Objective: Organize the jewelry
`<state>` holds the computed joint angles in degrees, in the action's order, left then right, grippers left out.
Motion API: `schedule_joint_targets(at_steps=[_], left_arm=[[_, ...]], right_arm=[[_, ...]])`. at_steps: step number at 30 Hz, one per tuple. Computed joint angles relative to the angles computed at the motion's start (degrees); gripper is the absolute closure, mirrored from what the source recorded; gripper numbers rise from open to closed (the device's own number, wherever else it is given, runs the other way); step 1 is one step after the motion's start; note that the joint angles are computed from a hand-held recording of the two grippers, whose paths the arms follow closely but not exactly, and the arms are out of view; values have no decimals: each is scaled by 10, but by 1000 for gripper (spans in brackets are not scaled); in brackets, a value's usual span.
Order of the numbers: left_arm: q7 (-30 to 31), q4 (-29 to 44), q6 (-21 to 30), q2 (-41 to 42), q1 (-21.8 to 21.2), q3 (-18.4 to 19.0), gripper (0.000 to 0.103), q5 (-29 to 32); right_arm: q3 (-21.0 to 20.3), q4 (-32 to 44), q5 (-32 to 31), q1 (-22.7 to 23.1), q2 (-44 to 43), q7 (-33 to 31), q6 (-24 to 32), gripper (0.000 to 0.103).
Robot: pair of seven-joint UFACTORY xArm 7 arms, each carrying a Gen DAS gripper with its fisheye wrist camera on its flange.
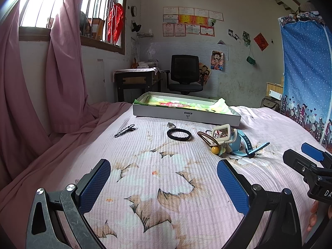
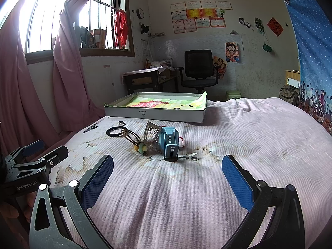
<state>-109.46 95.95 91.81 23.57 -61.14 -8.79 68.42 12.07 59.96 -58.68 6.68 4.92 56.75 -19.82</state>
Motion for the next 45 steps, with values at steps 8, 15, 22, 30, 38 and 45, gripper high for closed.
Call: schedule_joint_targets(at_steps=[8,15,22,30,38,45], left_arm=[[0,0,0,0,0,0,0,0],[1,0,1,0,0,0,0,0],[1,0,1,0,0,0,0,0],[1,1,1,1,-1,0,0,0],[1,1,2,1,-1,1,0,1],[5,7,1,1,1,2,0,1]], right_arm=[[0,0,1,0,1,0,0,1],[0,1,2,0,1,-1,0,1],[1,1,2,-1,2,-2,0,1],[3,1,8,-1,4,-8,0,1],[8,2,9,-5,5,-10,2,1],[11,9,-20,-11,1,27,7,1]])
